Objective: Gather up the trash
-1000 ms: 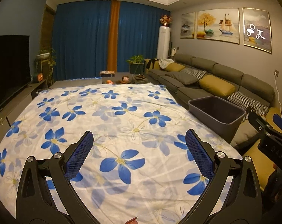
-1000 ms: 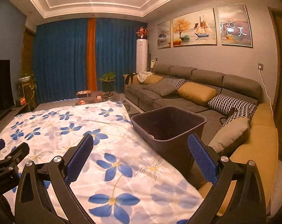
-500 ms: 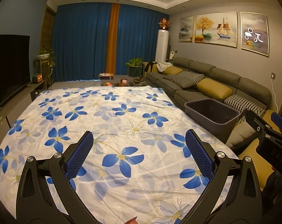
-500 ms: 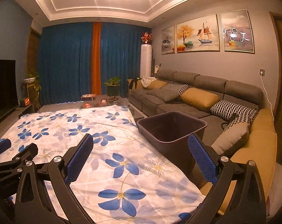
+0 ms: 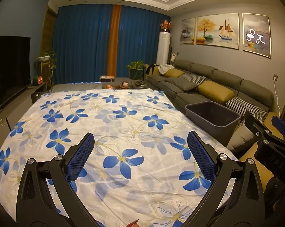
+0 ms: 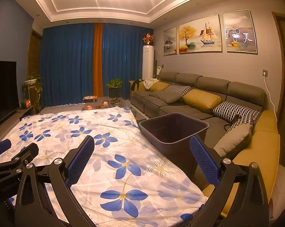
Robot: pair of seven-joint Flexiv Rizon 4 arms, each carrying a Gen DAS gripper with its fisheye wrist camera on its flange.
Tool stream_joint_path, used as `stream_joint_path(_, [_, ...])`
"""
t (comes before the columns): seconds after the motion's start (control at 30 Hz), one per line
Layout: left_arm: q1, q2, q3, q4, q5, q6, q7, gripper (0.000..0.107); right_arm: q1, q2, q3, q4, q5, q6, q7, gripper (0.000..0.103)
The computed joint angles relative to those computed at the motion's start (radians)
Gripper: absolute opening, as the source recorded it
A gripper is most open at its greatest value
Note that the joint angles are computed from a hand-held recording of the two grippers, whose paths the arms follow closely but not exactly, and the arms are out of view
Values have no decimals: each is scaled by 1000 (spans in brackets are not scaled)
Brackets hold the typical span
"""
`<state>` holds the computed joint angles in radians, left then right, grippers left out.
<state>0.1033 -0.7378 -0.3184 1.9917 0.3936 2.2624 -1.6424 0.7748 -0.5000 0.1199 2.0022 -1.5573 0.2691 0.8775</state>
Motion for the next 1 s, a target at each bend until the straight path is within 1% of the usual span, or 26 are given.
stream_joint_path(1.0, [2, 1, -2, 12, 20, 13, -12, 97, 9, 4, 6, 12, 4, -26, 17, 97])
